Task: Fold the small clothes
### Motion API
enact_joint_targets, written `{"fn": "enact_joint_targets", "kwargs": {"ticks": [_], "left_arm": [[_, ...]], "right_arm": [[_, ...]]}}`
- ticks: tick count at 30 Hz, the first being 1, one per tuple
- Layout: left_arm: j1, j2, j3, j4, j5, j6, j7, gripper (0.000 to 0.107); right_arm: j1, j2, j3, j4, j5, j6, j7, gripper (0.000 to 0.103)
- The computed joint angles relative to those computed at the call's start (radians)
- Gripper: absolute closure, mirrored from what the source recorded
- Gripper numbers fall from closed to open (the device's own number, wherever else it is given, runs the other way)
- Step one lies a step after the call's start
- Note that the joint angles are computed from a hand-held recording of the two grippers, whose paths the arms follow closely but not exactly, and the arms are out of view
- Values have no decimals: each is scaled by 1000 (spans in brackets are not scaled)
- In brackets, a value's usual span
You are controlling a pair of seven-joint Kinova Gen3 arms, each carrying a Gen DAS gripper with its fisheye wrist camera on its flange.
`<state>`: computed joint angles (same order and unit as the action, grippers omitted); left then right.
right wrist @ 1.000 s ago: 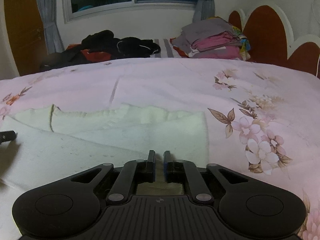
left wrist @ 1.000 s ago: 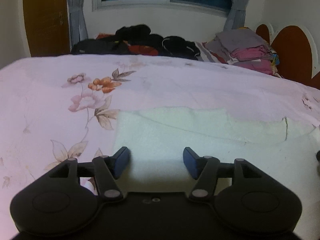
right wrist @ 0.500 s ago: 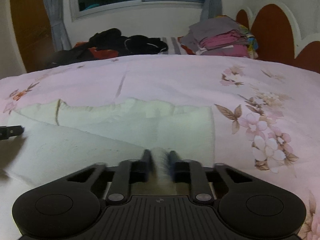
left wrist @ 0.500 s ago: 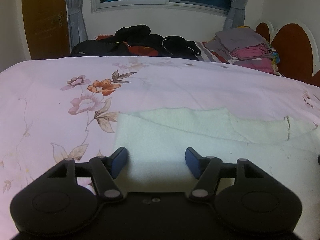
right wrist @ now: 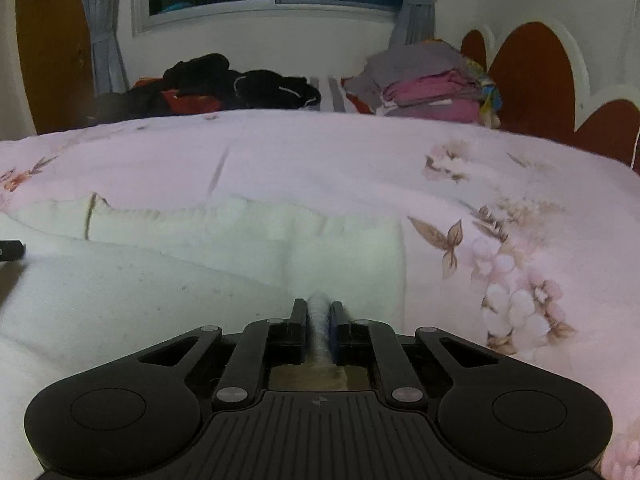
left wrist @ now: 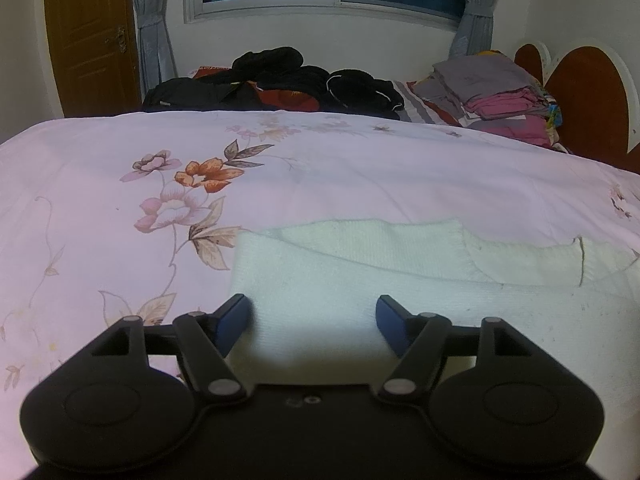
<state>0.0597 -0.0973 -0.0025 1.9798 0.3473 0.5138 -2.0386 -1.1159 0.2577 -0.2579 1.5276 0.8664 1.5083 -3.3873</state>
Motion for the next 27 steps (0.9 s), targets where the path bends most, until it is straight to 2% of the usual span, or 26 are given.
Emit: {"fn": "enact_joint_targets", "kwargs": {"ticks": [1,2,6,9,11,13,17,21,23,27], "left_arm": [[-2,-1,3,-4,-7,5,14,38],[-3,-5,5,-7,-11,8,25,37],[1,-4,18,-2,-46,-2,53,33],[5,-8,20,12,-66,-16,61,33],[2,-11,23,-2,-89,11,88,33],[0,-22,25,-11,-108,35,113,33],[7,-61,12,3,-114,59,112,33],[11,-85,21,22,-151,80,125,30],[10,-92,13,20,-155,102,130,29],[0,-120,14,-1,-171,166,175,31]], "right_arm": [[-18,7,2,-7,20,34,-19,59],[-42,9,7,-5,49,60,-41,56],[-57,-4,-10,2,93,65,-69,56],[-36,-5,-21,4,47,27,-43,57],[-9,8,-36,-2,-2,27,-10,57],[-24,1,-14,11,-23,24,-30,57],[-57,14,-10,-22,-11,110,-69,57],[-38,25,-33,-35,-60,120,-12,57],[-62,14,-12,-34,-70,141,-40,57],[-96,-14,-32,-26,-48,171,-92,57]]}}
